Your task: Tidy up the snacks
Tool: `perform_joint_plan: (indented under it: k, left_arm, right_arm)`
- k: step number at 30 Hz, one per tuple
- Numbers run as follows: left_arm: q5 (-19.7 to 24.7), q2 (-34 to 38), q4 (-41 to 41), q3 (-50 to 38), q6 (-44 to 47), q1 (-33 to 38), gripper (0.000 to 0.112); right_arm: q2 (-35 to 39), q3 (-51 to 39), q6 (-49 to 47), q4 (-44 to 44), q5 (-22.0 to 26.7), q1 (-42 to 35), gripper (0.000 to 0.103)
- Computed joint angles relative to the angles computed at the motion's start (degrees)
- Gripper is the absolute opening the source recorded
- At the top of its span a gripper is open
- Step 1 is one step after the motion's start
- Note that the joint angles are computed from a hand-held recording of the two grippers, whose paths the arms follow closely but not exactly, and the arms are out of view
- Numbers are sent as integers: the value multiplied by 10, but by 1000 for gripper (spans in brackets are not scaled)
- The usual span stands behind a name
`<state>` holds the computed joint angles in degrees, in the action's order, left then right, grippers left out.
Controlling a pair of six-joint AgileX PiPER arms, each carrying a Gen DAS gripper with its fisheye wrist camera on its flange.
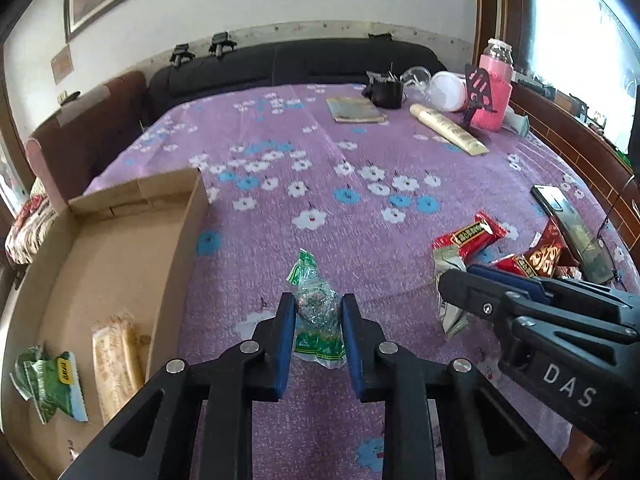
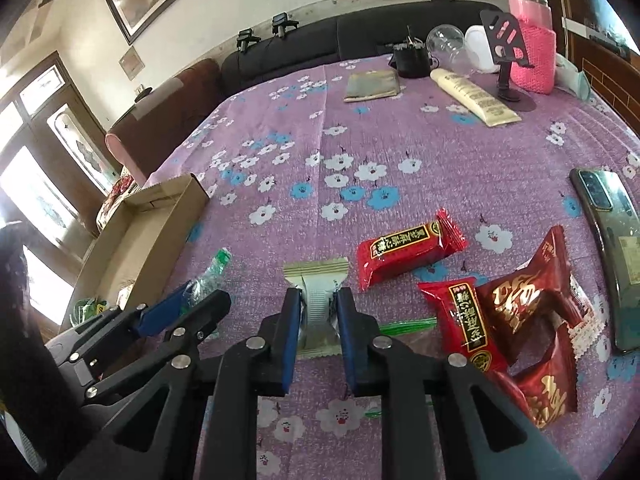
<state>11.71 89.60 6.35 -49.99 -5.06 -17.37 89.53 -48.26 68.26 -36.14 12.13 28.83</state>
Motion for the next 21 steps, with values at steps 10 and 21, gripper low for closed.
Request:
perform_joint_plan:
  k: [10,21]
  left_arm:
    - [-4,-2,80,0,-91,3,24]
    - [-13,-10,151,8,-162,3,24]
  right_arm:
    - [17,-9,-40,30,8,1,18]
    - [38,-19,-6,-28,27,18,21]
